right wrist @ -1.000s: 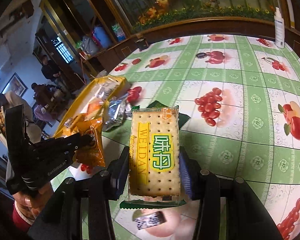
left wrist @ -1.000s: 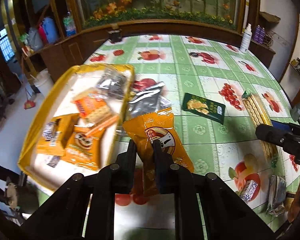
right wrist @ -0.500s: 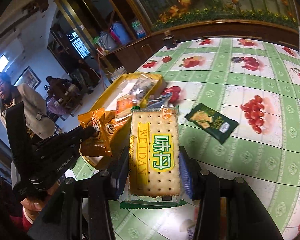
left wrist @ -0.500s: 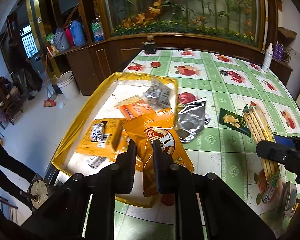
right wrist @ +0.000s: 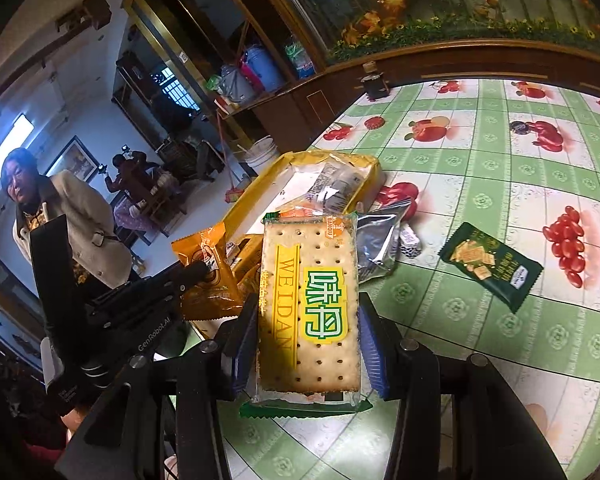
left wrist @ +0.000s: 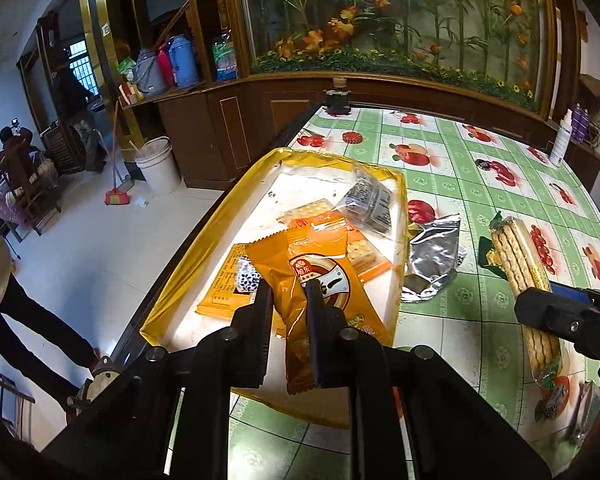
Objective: Organize snacks
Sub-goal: 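Carry both held packs over the tray and lower them in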
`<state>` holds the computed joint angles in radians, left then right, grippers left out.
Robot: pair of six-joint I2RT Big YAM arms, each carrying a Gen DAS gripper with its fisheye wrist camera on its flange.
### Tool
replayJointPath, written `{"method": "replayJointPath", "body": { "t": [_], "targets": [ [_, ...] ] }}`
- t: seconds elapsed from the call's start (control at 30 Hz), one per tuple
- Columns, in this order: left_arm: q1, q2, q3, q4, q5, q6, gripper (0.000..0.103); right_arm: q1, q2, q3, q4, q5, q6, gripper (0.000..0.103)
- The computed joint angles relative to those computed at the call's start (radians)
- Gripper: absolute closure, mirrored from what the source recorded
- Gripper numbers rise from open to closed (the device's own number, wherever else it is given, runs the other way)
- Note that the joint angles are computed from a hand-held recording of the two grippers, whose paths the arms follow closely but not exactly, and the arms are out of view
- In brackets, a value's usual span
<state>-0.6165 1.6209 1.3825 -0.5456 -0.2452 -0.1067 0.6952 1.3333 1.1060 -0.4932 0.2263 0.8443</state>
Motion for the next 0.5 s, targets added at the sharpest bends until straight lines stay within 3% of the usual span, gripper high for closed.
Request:
{"method": "replayJointPath", "body": {
  "t": [0.5],
  "targets": [
    [0.033,0.049,0.042,-0.023,0.013,0.003,0.090,-0.037,0.122,0.110,0.014,-0.064,-0.038,0.056]
  ]
}}
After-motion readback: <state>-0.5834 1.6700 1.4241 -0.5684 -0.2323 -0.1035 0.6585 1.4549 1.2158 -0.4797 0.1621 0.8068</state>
